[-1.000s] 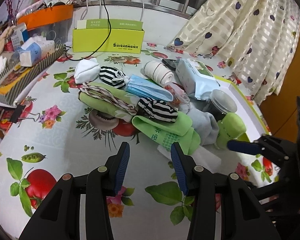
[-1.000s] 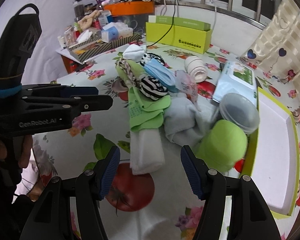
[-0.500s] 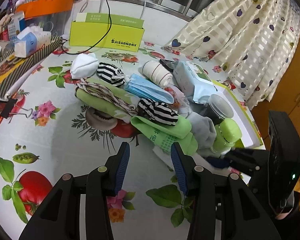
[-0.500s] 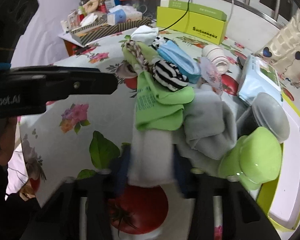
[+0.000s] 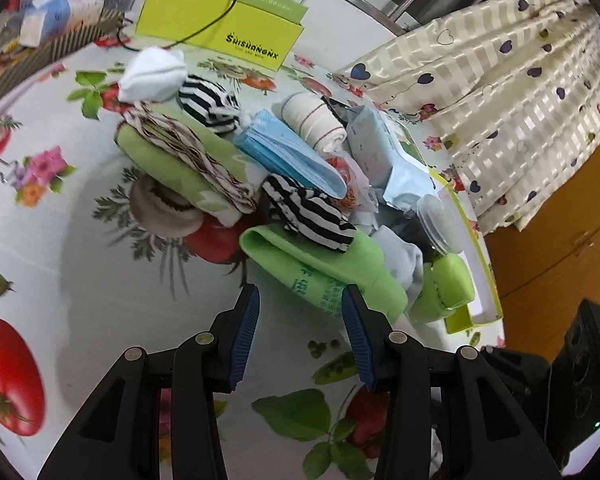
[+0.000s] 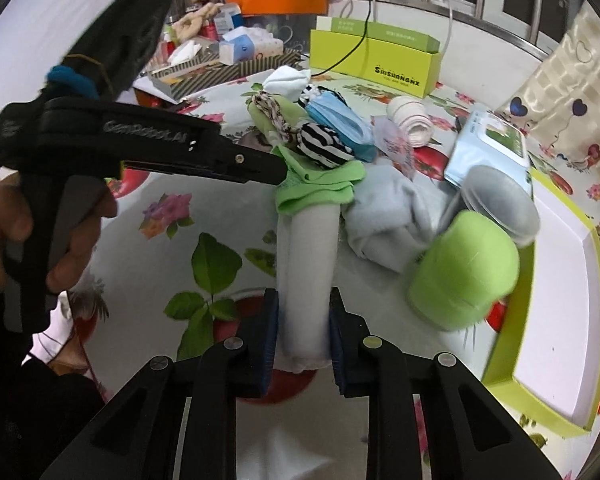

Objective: Organize soft objects

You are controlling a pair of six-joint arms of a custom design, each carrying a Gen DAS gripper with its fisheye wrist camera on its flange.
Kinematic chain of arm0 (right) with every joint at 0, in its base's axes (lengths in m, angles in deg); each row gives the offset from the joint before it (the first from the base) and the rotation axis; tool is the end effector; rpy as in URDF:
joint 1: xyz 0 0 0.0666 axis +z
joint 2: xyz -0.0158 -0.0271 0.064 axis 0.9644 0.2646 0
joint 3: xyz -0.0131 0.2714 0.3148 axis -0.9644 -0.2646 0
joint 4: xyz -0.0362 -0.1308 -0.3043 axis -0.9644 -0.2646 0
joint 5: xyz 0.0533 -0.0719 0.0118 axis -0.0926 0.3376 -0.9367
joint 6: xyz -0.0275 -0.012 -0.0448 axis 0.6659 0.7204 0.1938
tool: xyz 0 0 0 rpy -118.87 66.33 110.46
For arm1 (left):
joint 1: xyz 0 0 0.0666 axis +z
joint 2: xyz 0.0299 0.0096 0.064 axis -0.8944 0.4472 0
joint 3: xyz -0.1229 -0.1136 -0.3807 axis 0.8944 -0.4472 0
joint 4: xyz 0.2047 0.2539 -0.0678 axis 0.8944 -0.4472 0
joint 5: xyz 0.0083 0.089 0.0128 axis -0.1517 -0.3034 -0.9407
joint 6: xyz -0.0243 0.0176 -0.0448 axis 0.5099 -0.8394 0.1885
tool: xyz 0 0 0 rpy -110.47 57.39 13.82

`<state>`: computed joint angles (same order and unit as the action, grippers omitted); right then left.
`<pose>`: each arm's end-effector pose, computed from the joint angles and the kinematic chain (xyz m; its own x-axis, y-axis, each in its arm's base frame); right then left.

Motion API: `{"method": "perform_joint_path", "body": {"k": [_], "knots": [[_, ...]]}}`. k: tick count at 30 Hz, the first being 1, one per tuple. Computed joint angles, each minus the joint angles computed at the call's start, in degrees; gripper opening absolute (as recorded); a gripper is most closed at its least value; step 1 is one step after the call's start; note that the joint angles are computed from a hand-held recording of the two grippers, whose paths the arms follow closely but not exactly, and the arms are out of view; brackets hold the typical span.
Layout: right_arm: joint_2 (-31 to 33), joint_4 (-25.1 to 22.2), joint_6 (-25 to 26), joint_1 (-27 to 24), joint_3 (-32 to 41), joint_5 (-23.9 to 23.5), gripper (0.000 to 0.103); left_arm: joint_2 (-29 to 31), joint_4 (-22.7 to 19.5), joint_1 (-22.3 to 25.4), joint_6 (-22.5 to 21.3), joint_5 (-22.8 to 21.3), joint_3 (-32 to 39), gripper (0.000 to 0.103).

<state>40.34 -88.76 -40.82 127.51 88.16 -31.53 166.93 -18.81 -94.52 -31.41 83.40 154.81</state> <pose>0.2405 0.2920 0.3308 -0.7861 -0.1310 -0.6041 -0.1600 0.9871 -0.0059 0.3788 -0.2479 0.3217 -0.8342 0.2128 -0.5087 0.4933 0.7002 -0.5161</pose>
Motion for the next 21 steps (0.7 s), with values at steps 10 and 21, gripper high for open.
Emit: {"method": "perform_joint_path", "body": {"k": [10, 21], "knots": [[-3.9, -0.8, -2.8, 1.4, -2.0, 3.7, 0.022, 2.0, 1.8, -0.5, 5.8, 0.8, 0.5, 0.044], [-5.8, -0.6, -2.4, 1.6, -2.2, 5.7, 0.022, 3.8, 1.1, -3.9, 4.9, -8.6, 3.5, 0.044]]}}
